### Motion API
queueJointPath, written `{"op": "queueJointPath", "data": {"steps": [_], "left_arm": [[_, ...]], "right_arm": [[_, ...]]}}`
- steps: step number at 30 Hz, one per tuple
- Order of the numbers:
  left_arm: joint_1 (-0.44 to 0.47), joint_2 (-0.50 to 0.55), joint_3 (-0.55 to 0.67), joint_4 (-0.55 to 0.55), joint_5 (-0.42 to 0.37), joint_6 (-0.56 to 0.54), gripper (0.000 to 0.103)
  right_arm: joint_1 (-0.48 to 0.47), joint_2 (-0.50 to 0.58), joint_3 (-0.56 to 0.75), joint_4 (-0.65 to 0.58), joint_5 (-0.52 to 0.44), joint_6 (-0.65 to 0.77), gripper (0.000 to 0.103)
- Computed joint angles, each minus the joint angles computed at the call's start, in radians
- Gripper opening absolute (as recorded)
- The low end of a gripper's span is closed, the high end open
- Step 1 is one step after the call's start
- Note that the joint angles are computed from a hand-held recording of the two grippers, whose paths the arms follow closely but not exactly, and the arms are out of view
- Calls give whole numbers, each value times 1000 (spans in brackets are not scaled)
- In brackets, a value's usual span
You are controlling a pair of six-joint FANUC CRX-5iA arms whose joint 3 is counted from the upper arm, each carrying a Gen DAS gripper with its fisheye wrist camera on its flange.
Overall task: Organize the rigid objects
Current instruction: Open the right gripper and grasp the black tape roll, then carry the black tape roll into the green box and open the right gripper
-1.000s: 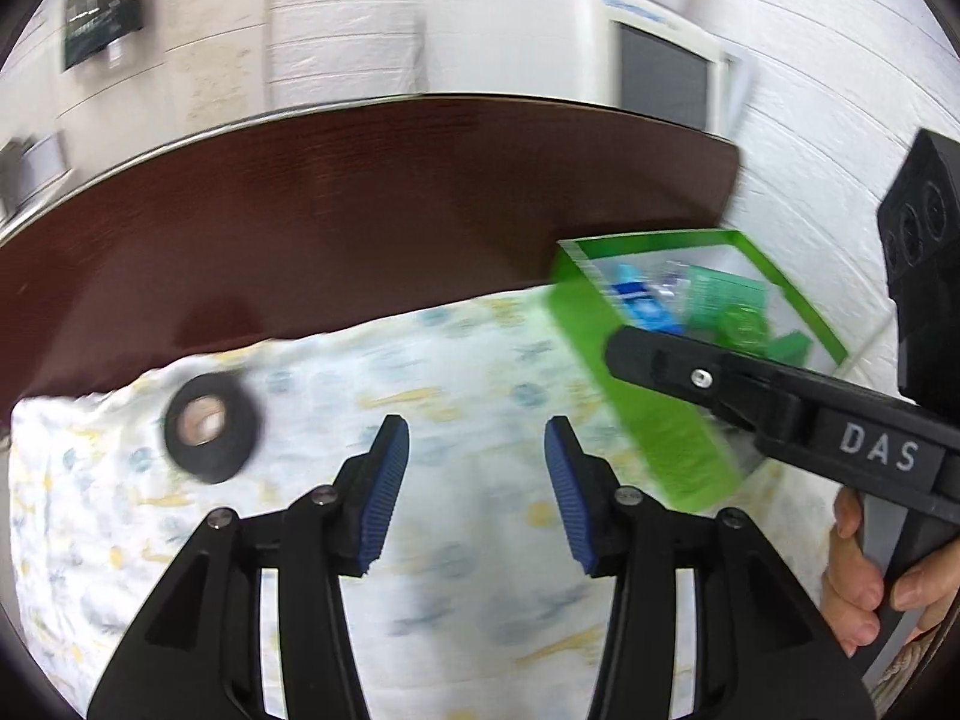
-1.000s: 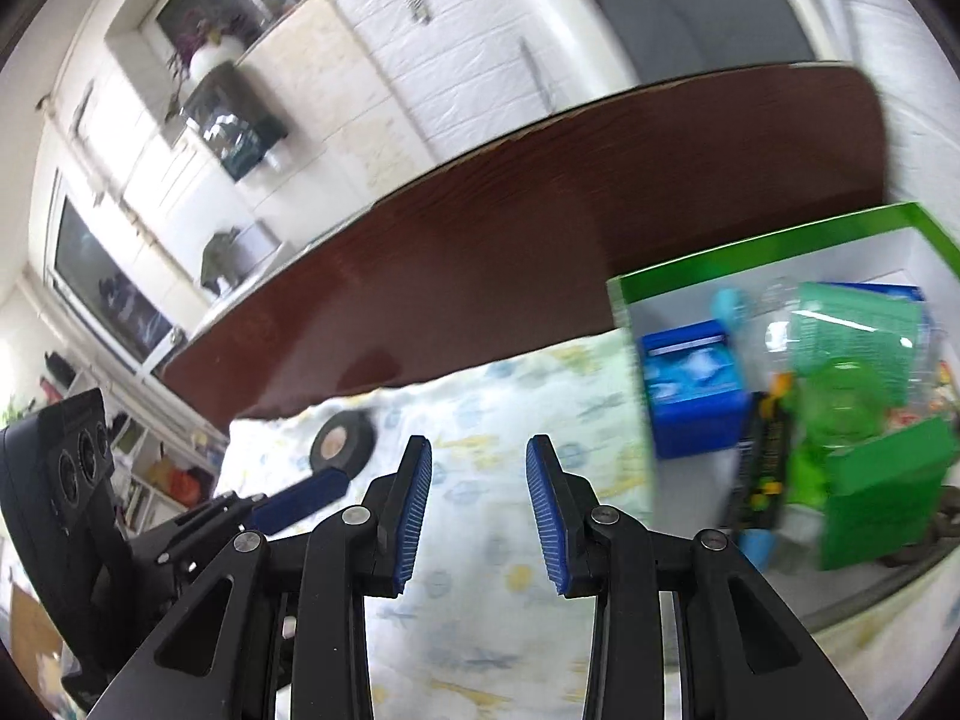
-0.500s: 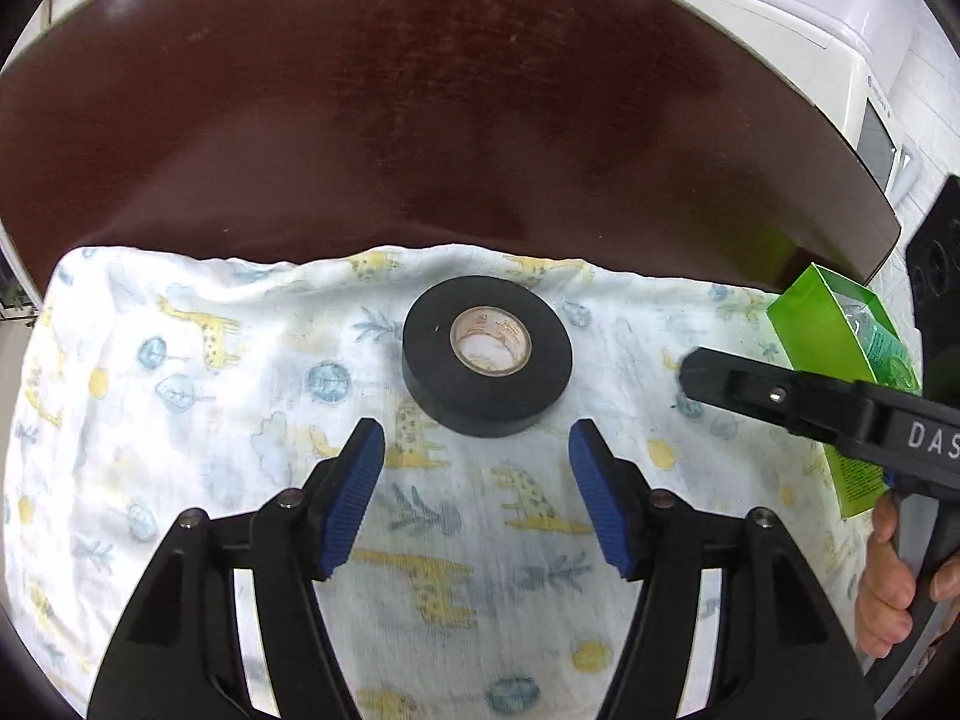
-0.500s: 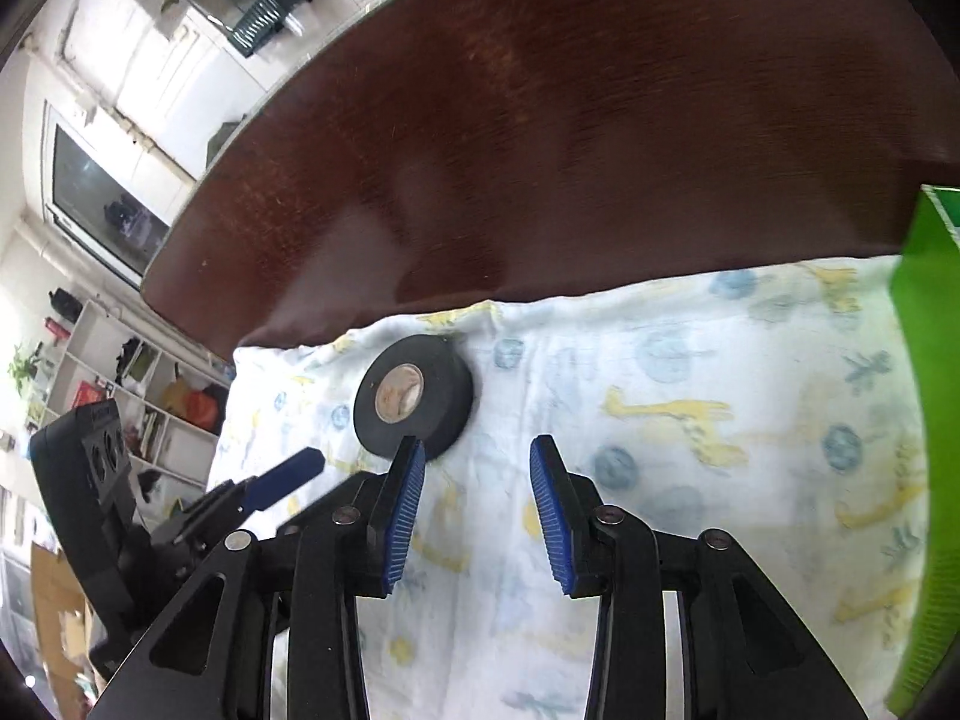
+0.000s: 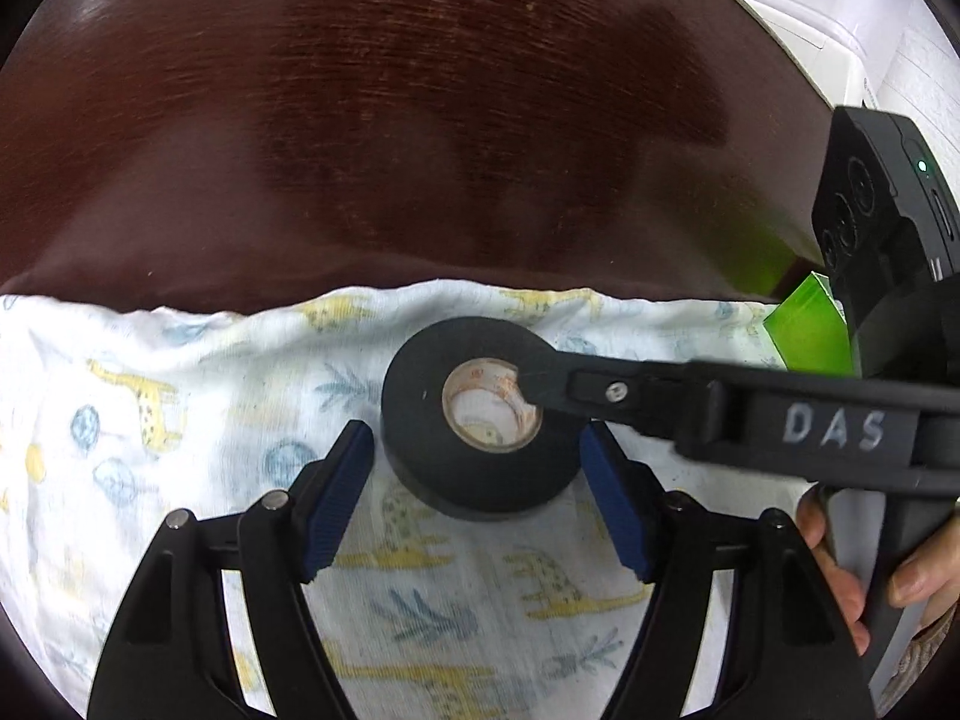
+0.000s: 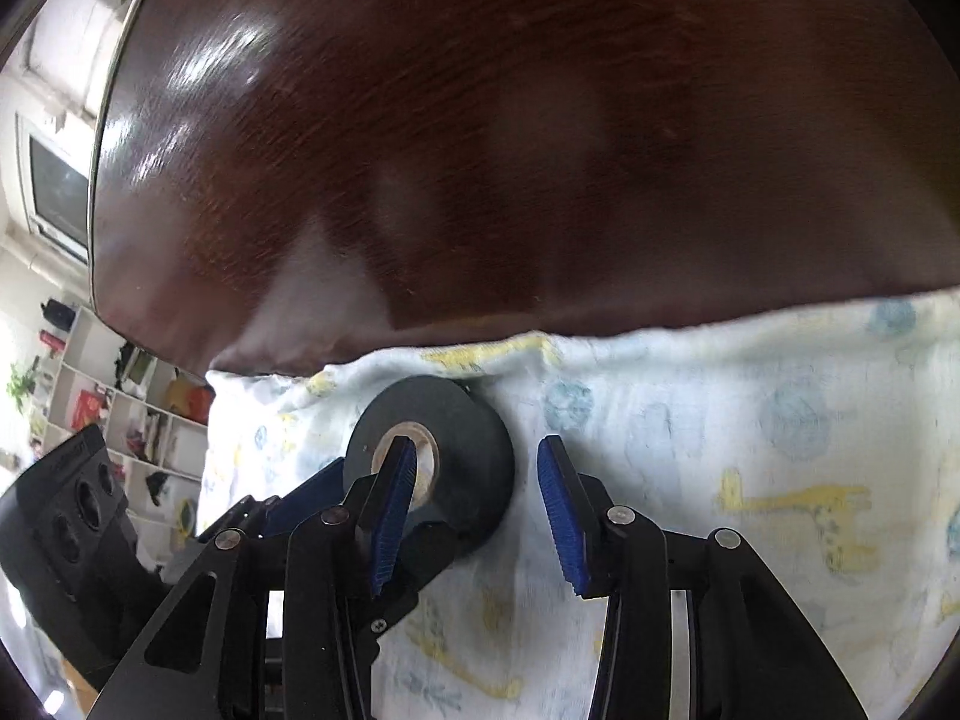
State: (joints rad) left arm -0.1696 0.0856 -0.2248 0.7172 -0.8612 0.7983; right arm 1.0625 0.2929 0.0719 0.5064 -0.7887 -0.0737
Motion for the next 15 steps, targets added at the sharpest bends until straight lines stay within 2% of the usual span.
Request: {"op": "queueJointPath", "data": {"steps": [5, 9, 15], "left_arm": [[-27, 18, 26, -21, 20, 28, 67], [-45, 0, 34, -52, 26, 37, 59], [-75, -44, 20, -44, 43, 33, 59]], "right_arm": [[18, 69, 117, -14, -124, 133, 42], [29, 65, 114, 8, -147, 111, 42], [62, 13, 51, 102, -178, 28, 40]]}}
